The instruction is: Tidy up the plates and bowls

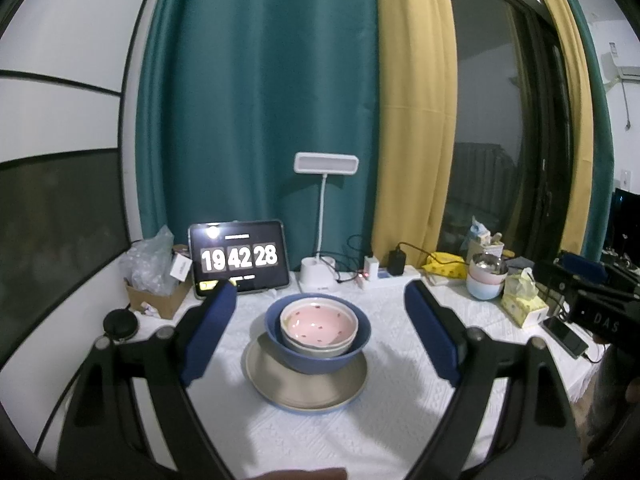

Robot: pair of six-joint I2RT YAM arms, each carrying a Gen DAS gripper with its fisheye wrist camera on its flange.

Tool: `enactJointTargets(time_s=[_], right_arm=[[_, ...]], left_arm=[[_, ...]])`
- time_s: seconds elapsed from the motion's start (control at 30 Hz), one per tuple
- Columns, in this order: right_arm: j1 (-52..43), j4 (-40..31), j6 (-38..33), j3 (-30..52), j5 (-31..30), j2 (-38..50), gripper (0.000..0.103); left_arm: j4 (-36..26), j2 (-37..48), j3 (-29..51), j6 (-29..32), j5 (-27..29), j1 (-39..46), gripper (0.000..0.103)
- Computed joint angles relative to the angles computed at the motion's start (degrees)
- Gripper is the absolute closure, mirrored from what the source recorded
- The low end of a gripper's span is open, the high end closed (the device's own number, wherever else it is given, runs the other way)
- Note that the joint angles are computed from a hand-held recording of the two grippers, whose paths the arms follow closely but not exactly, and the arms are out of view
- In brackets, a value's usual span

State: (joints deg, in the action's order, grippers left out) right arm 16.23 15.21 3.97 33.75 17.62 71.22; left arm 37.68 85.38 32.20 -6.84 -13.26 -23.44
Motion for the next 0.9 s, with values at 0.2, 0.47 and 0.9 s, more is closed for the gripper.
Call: enactJointTargets(time_s=[0.2,0.47,0.9], right_arm=[[0.13,-0.11,0.17,0.06,0.27,-0.02,0.036],[-0.06,-0.18,0.11,0.15,0.06,0.01,0.036],[-0.33,-0.4,0.18,-0.03,-0.25,-0.23,0.036]], left_arm=[[0.01,0.12,0.07,0.08,0.12,0.01,0.016],[0.07,0.15,-0.01,0.15,0.06,-0.02,0.016],[-0.01,0.69,0.16,0.17,0.42,-0.09,0.016]])
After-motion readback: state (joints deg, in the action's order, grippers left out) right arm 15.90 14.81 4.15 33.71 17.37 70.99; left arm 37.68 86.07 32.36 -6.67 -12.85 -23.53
